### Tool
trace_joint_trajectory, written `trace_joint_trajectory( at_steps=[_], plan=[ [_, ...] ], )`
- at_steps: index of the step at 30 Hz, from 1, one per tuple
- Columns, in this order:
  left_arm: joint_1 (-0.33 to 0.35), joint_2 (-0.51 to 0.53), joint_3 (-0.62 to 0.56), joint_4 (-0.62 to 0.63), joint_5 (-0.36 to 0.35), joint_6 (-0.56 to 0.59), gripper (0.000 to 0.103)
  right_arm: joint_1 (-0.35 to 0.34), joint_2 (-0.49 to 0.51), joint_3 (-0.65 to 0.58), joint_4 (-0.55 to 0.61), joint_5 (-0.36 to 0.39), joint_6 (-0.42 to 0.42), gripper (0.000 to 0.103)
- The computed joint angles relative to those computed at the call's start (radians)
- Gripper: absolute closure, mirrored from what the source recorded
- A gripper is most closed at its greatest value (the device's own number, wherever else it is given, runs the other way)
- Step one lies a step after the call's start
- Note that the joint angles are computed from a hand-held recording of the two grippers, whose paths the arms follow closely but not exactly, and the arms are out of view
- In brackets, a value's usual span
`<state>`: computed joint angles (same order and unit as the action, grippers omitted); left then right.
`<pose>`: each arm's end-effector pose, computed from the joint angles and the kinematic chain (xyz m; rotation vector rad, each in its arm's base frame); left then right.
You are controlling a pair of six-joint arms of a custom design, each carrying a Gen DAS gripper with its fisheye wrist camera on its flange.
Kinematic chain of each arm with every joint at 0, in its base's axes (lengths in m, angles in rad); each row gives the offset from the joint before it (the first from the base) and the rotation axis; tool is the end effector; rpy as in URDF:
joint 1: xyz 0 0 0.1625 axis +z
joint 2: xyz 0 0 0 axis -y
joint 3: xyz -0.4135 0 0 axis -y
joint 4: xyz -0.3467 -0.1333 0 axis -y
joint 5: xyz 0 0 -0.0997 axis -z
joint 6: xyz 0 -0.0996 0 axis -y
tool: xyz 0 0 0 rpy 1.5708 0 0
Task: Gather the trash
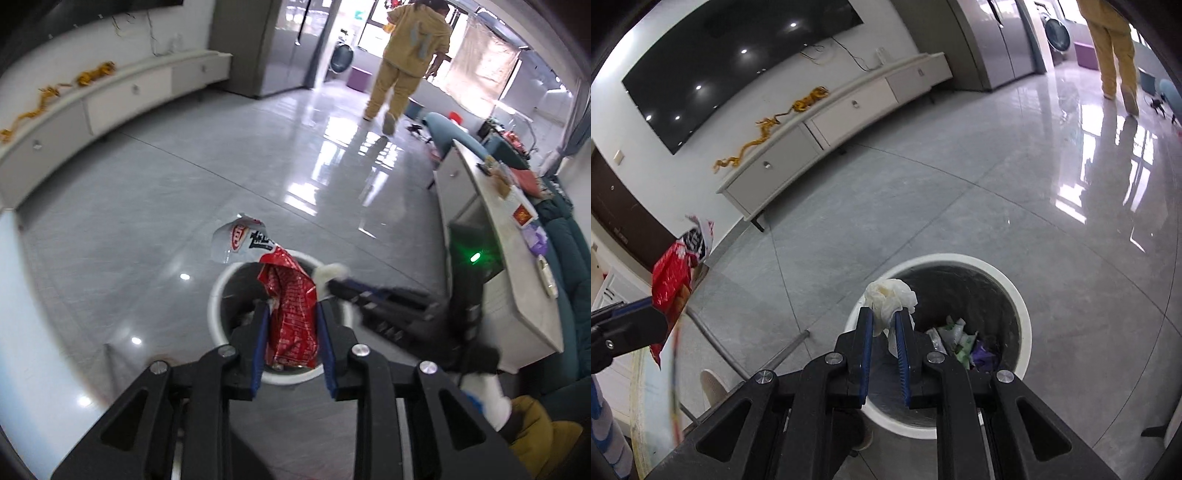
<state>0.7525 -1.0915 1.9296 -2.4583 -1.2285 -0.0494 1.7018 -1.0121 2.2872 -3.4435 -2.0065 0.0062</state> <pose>-0.2706 -0.4818 0.1829 1.0536 2.6365 -0.2699 0.1497 -0.4376 0.1629 -0.0150 -2.6337 0.8473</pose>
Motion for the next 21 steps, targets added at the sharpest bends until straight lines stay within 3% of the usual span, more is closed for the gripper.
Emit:
trace_joint_trajectory(
  at_steps=[3, 5, 8, 11, 13, 17, 21],
  plan=[
    [0.025, 0.053, -0.030, -0.018, -0.051, -0.011, 0.059, -0.052, 0.004, -0.003, 0.011, 0.021, 0.005, 0.088],
    [0.033, 0.078, -0.039, -0.046, -0.059, -0.017, 0.042, -0.081, 0.007, 0.004, 0.011, 0.028, 0.010, 0.076],
    [0.040, 0.086, -0.039, -0.055, -0.066, -0.036, 0.042, -0.112, 0.008, 0.009, 0.024, 0.026, 0.014, 0.072],
    [0.030, 0.069, -0.016, -0.074, -0.030, -0.047, 0.042, -0.110, 0.004, 0.016, 0.026, 0.016, 0.018, 0.064],
    [0.026, 0.039, 0.001, -0.073, 0.003, -0.056, 0.042, -0.088, 0.001, 0.019, 0.021, -0.003, 0.028, 0.056],
    [0.003, -0.047, 0.048, -0.066, 0.086, -0.096, 0.042, -0.013, 0.004, -0.004, 0.030, -0.055, 0.030, 0.050],
    [-0.036, -0.183, 0.117, -0.042, 0.192, -0.123, 0.040, 0.120, 0.008, -0.044, 0.050, -0.134, 0.019, 0.039]
  ],
)
